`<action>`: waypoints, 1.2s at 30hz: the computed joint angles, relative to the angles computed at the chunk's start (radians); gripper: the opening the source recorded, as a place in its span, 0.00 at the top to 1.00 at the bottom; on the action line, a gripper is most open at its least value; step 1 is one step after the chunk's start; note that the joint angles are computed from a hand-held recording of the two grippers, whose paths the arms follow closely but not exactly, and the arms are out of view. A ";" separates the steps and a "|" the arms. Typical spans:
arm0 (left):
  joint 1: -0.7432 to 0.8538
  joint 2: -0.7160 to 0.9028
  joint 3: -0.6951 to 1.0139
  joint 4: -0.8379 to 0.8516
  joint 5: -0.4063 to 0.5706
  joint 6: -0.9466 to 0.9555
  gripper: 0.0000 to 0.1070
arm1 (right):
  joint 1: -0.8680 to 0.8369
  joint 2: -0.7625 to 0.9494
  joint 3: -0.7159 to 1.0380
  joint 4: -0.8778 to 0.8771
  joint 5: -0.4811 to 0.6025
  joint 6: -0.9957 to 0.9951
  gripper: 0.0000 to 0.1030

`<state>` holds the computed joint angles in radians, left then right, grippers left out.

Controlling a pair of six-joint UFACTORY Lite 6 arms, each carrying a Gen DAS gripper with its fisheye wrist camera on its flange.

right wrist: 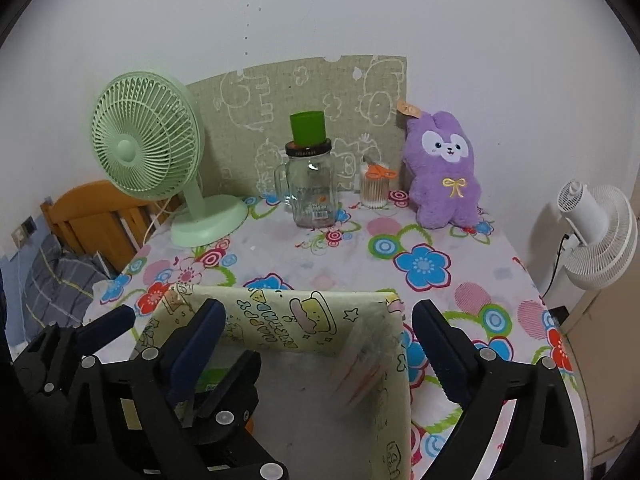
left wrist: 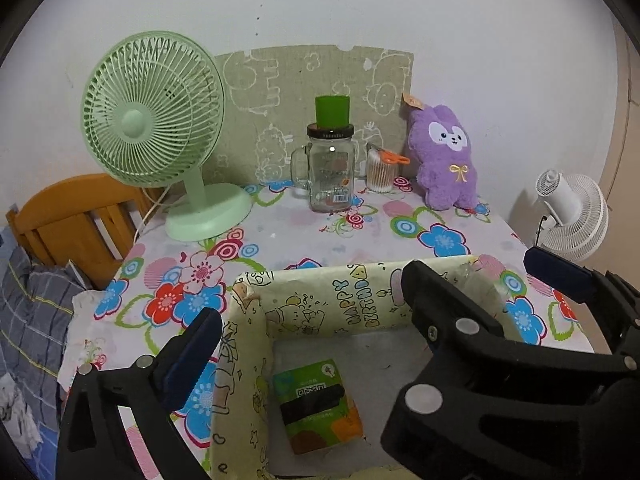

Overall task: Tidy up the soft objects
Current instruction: 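Open the left gripper to drop the tissue pack into the basket, then withdraw both tools from the basket back toward the remaining pile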

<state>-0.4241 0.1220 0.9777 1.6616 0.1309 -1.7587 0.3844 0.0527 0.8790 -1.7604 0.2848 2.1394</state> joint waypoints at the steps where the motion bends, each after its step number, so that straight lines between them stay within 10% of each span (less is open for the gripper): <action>1: 0.000 -0.007 -0.004 -0.032 -0.005 0.032 0.04 | 0.003 -0.011 -0.009 0.001 0.001 0.005 0.06; 36: -0.213 -0.528 -0.338 -0.362 0.169 0.245 0.04 | 0.277 -0.562 -0.297 0.448 0.254 -0.357 0.03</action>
<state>-0.6375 -0.4061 0.6392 1.2998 0.3002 -1.5139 0.6615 -0.5092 0.5823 -1.3126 0.5390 1.7825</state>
